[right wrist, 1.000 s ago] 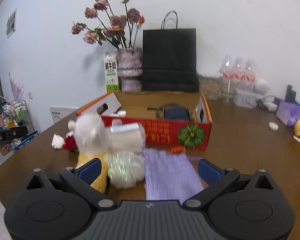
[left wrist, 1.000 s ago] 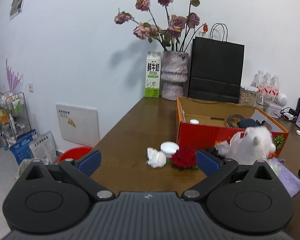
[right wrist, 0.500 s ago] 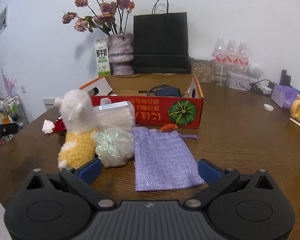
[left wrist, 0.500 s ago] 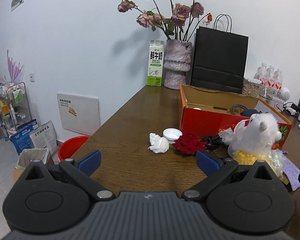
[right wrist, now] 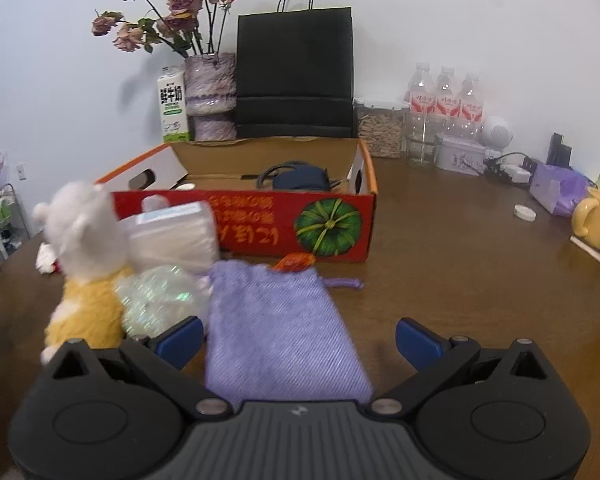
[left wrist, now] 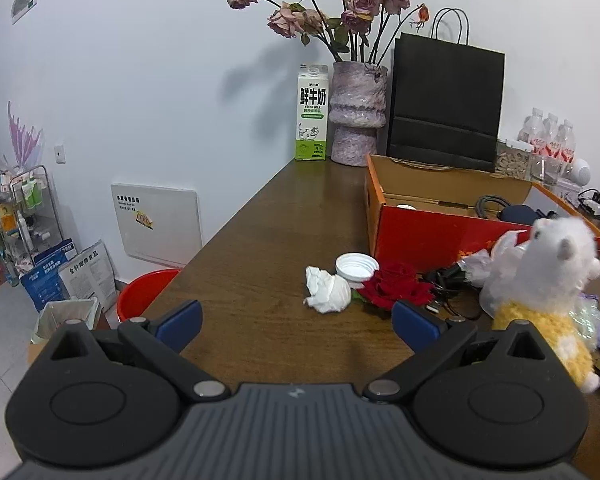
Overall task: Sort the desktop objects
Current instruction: 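Withdraw both tools from the box toward the remaining items, then grasp the crumpled tissue with the left tool while the right tool grasps the orange item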
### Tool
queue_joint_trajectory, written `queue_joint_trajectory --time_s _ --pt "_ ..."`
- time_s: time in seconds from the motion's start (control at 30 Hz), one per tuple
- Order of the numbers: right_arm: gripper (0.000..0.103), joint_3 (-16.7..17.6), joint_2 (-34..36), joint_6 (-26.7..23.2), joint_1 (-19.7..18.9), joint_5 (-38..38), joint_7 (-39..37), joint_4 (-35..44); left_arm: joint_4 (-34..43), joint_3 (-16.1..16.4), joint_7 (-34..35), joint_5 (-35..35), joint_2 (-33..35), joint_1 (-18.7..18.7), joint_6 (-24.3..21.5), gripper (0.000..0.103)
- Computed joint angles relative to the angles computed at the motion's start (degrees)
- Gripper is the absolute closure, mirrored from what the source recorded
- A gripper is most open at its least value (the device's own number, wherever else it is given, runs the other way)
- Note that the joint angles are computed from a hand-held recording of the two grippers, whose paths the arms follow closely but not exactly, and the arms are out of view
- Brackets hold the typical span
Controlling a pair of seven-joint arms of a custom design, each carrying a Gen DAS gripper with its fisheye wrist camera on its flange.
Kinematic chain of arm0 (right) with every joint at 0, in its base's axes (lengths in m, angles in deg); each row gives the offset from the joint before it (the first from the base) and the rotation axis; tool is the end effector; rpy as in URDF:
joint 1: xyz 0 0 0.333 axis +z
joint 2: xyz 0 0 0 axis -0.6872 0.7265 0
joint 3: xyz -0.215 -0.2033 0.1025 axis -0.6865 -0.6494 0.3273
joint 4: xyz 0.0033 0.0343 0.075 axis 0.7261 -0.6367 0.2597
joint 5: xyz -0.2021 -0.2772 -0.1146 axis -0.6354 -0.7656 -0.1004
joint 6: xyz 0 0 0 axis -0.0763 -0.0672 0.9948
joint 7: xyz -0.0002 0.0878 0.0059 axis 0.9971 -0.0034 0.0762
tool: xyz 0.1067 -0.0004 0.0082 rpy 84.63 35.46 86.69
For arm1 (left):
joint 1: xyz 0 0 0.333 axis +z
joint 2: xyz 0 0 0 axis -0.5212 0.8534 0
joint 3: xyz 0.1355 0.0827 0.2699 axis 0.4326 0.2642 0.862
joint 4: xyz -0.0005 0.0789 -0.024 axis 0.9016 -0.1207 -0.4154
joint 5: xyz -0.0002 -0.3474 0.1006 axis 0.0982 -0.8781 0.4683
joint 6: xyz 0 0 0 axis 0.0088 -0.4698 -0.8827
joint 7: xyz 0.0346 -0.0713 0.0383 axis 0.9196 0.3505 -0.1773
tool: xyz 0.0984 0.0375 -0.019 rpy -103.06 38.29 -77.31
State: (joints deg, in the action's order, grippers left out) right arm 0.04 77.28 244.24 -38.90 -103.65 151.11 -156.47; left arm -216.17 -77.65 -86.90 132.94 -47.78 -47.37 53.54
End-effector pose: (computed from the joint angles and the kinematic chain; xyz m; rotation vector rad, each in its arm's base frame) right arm 0.4937 0.2356 0.4436 -1.9115 1.1395 -0.5884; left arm 0.3599 -0.2545 0.4573 -1.8527 1.0570 -0.6446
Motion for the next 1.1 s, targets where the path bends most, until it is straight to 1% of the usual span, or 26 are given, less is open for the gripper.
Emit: queue_joint_trajectory --time_s 0.03,0.1,0.17,0.2,0.27,0.33,0.37,0.43,0.47,0.5,0.53,0.57,0.6,0.67,0.77,0.83,0.87,0.9,0.93,0.97,1.0,1.07,1.1 --pt "0.002 -1.25 0.74 -0.37 1.45 0.88 -1.16 1.12 0.27 0.31 0.12 0.37 0.33 0.28 0.33 0.000" --pt "0.005 -2.07 2.34 -1.24 2.74 2.60 -3.39 3.44 0.76 0.92 0.31 1.07 0.98 0.79 1.10 0.000" --pt "0.006 -1.40 4.31 -2.66 2.72 3.83 -5.32 6.30 1.24 1.80 0.80 1.90 1.74 1.36 2.69 0.001" --pt "0.007 -0.87 5.04 -3.15 2.46 4.35 -6.17 7.32 1.61 2.30 1.27 1.99 2.25 1.69 3.47 0.003" --pt "0.012 0.80 7.08 -4.79 1.51 5.26 -8.13 10.26 2.54 2.96 2.03 1.89 3.52 2.28 4.20 0.008" --pt "0.015 0.56 8.73 -6.10 2.38 6.30 -10.05 12.68 3.25 3.62 2.48 1.91 4.58 2.78 5.11 0.012" --pt "0.018 0.20 9.58 -7.11 3.02 6.82 -10.96 14.05 3.46 3.89 2.55 1.98 4.97 2.97 5.54 0.014" --pt "0.020 -2.32 10.76 -8.53 5.78 7.59 -12.15 16.07 3.92 4.34 2.71 2.12 5.77 3.32 6.16 0.014" --pt "0.021 -2.90 11.28 -9.03 6.51 7.95 -12.99 16.83 4.21 4.47 2.82 2.08 6.25 3.43 6.19 0.014" --pt "0.021 -2.55 11.71 -9.31 6.36 8.54 -14.04 17.28 4.39 4.66 2.96 2.06 6.62 3.50 6.39 0.014" --pt "0.024 -1.13 12.29 -9.86 5.32 9.29 -15.55 17.84 4.57 4.89 3.09 2.01 6.96 3.59 6.69 0.015" --pt "0.029 -0.14 12.83 -10.55 4.68 10.01 -16.89 18.43 4.62 5.14 3.17 1.99 7.18 3.68 7.10 0.018" --pt "0.030 0.92 13.27 -11.22 3.96 10.88 -18.16 18.95 4.62 5.43 3.23 1.97 7.34 3.81 7.63 0.021" --pt "0.030 2.01 14.16 -12.18 3.44 12.42 -20.32 19.93 4.66 5.96 3.46 1.86 7.60 4.11 8.95 0.025" --pt "0.031 3.62 15.27 -12.60 2.56 14.69 -23.61 20.99 4.98 6.44 3.77 1.99 8.29 4.59 10.59 0.027" --pt "0.031 5.03 15.85 -12.67 1.57 16.25 -25.94 21.47 5.29 6.66 4.01 2.12 8.82 4.80 11.30 0.030" --pt "0.033 5.47 16.19 -12.87 1.34 16.96 -26.98 21.85 5.45 6.81 4.18 2.09 9.06 4.90 11.70 0.034" --pt "0.035 5.60 16.43 -13.13 1.38 17.69 -27.77 22.16 5.59 6.97 4.30 2.05 9.28 5.00 12.18 0.036" --pt "0.041 5.99 16.68 -13.56 1.17 18.53 -28.63 22.49 5.62 7.15 4.34 1.99 9.45 5.11 12.78 0.037" --pt "0.044 7.36 17.01 -14.09 0.10 19.70 -29.89 22.75 5.66 7.29 4.43 1.82 9.63 5.20 13.24 0.040" --pt "0.046 8.50 17.26 -14.42 -0.79 20.77 -31.11 22.88 5.68 7.42 4.47 1.65 9.81 5.28 13.74 0.046" --pt "0.057 10.36 17.39 -14.45 -2.21 22.69 -33.42 22.63 5.56 7.63 4.23 1.47 9.91 5.46 14.67 0.055" --pt "0.059 11.32 17.38 -14.41 -2.99 23.68 -34.55 22.42 5.55 7.59 4.03 1.58 9.95 5.51 14.68 0.060"
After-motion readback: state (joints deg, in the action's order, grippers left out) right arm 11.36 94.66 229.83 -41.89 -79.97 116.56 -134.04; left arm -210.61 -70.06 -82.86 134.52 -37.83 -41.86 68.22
